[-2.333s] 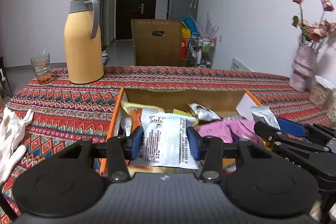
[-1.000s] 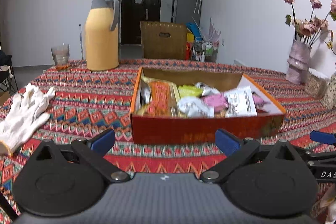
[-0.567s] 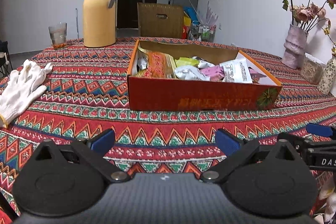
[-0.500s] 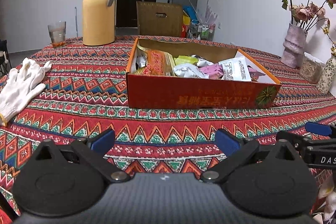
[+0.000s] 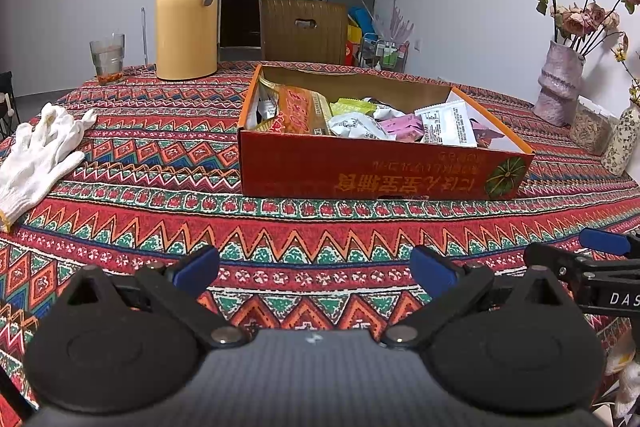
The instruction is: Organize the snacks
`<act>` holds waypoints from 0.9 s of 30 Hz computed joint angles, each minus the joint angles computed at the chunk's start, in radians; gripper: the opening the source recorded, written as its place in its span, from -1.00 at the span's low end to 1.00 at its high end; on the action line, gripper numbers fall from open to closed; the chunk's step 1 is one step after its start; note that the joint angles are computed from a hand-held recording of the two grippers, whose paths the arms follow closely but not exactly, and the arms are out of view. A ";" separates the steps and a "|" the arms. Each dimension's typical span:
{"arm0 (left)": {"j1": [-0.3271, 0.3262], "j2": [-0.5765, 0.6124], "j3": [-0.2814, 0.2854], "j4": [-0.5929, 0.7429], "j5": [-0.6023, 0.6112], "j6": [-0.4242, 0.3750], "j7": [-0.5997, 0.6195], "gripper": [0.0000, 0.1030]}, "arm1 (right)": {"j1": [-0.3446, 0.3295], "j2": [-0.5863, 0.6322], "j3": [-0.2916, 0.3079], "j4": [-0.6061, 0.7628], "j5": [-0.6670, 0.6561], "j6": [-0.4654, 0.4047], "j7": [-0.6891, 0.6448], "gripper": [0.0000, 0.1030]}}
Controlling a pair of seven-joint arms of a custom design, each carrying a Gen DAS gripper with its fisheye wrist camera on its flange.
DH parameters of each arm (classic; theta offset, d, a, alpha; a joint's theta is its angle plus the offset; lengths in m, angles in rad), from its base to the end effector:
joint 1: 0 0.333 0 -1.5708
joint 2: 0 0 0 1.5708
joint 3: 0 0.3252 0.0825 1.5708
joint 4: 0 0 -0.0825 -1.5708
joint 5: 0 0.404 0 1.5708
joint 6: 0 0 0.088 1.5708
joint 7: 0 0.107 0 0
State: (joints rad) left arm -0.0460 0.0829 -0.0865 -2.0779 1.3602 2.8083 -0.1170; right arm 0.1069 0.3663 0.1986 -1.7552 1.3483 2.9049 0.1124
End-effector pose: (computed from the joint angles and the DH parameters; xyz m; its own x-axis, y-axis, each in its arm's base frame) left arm 0.5929 -0.1256 0.4306 0.3211 -0.9434 0.0836 -0.5336 -0.2531 -0.8070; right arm 0.6828 0.1381 0.4123 0.5199 -0.8483 -0.1001 -0.4984 -0.2061 -0.8421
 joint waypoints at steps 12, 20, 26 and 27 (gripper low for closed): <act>0.001 -0.003 0.000 -0.006 -0.005 0.004 -0.002 1.00 | -0.001 -0.003 0.000 -0.006 0.001 -0.001 -0.002 1.00; 0.001 -0.002 0.000 -0.006 -0.006 0.003 -0.002 1.00 | 0.000 -0.004 -0.001 -0.007 0.001 -0.001 -0.002 1.00; 0.001 -0.002 0.000 -0.006 -0.006 0.006 -0.003 1.00 | 0.001 -0.003 -0.002 -0.006 0.000 0.000 -0.001 1.00; 0.001 -0.001 0.000 -0.005 -0.007 0.005 -0.001 1.00 | 0.000 -0.005 -0.001 -0.008 0.001 0.000 -0.001 1.00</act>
State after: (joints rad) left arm -0.0448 0.0814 -0.0866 -2.0827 1.3532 2.8132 -0.1185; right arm 0.1073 0.3618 0.1972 -1.7631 1.3489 2.9054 0.1113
